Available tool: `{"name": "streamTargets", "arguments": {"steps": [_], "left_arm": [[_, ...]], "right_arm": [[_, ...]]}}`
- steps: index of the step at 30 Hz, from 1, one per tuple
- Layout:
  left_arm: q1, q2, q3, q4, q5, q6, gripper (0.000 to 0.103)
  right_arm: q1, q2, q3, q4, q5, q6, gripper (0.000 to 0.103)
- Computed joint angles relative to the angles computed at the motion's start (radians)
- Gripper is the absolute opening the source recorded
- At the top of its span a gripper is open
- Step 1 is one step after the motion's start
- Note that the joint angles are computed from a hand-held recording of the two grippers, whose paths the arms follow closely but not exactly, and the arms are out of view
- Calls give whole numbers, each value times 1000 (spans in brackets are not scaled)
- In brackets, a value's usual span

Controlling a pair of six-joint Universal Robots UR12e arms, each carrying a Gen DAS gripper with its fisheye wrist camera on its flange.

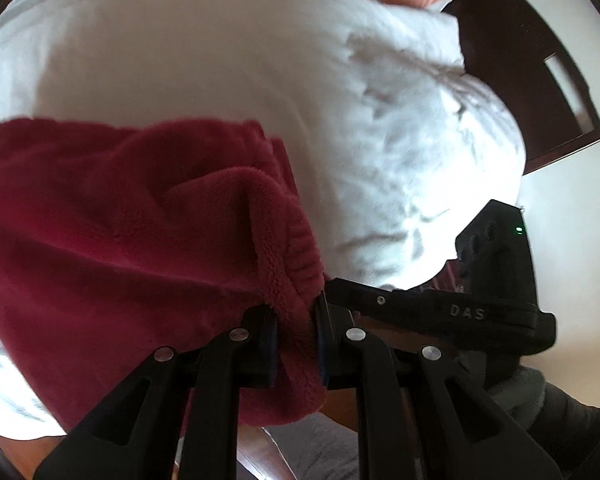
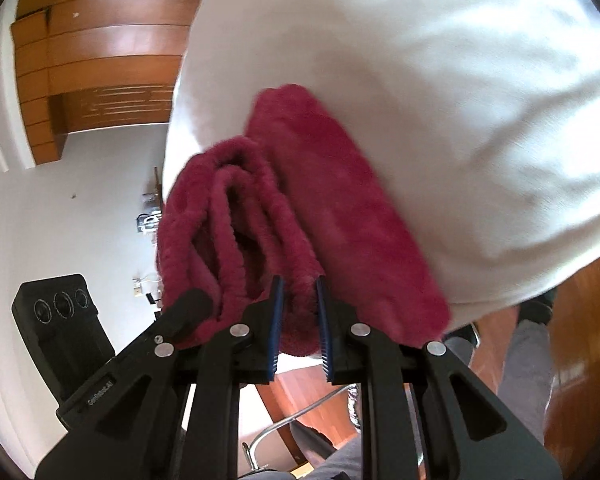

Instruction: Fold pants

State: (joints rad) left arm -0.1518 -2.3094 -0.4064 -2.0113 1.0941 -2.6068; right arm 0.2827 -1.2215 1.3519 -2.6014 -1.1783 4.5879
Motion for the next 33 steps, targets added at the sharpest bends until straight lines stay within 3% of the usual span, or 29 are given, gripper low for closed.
{"name": "streamTargets", "arguments": {"steps": [4,6,7,9,12,14,18,23,24,26,27,28,33], "left_arm": [[-16,36,-101,96,42,-33,16],[-20,49,-136,136,61,-43,17],[-21,56,-152,152,66,-46,17],[-23,73,-188,188,75,-51,18],[-26,101,-242,247,86,-57,22],[-26,118,-272,278,88,-66,24],[-21,136,-308,306,84,-92,25],[-19,152,-340,338,81,-123,25],[-18,154,-344,341,80,-129,25],[-16,156,-348,341,79,-136,25],[-16,156,-349,339,79,-138,25],[-16,156,-346,335,78,-139,25],[-19,141,-291,279,8,-98,25]], "right_arm": [[-2,-14,-8,111,-27,-70,18],[-4,-11,-39,160,-46,-106,33],[-8,-12,-52,180,-62,-129,49],[-22,-4,-70,166,-69,-160,58],[-45,47,-132,105,-8,-168,68],[-64,73,-134,30,82,-159,72],[-81,161,-246,88,188,-196,78],[-70,249,-423,369,194,-350,78],[-67,256,-436,386,190,-374,76],[-62,269,-460,397,201,-417,46],[-47,273,-471,406,199,-419,44],[-44,274,-486,435,185,-442,35],[-47,217,-435,364,114,-411,30]]}}
